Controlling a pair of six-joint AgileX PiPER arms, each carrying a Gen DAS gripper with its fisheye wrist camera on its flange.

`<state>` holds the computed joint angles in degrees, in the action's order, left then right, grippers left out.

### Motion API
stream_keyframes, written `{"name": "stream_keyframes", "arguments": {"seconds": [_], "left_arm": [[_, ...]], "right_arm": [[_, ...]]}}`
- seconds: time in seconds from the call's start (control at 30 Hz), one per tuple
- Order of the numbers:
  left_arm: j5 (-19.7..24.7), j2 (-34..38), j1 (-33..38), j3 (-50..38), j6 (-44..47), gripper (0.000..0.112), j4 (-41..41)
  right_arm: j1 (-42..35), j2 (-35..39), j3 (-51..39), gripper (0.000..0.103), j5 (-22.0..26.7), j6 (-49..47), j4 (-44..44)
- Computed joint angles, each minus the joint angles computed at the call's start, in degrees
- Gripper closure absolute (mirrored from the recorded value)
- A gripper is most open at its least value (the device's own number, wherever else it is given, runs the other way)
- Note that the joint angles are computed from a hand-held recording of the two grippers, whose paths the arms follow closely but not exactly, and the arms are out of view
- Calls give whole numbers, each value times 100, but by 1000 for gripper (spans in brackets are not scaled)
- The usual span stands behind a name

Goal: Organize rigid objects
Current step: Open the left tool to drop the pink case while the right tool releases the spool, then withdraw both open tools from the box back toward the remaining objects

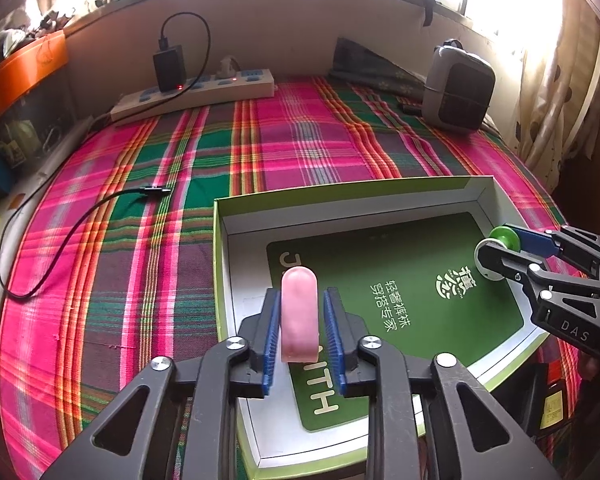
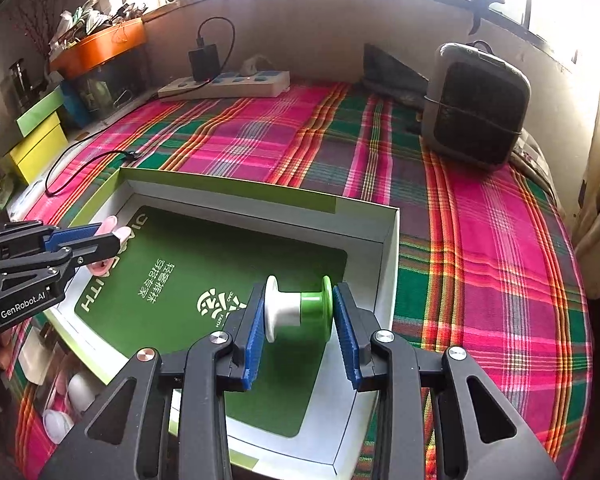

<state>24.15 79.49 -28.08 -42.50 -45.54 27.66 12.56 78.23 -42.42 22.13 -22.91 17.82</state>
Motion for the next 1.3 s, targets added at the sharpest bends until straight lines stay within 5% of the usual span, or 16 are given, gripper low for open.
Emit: {"name": "stream_keyframes", "arguments": {"seconds": [0.47, 1.3], "left_arm": [[86, -343, -202, 167, -387, 76, 147], [1128, -1900, -1276, 1021, -2183, 74, 1134]], "right_arm": [[-24, -300, 175, 60, -78, -182, 253], [-83, -1879, 941, 60, 252, 409, 255]]}}
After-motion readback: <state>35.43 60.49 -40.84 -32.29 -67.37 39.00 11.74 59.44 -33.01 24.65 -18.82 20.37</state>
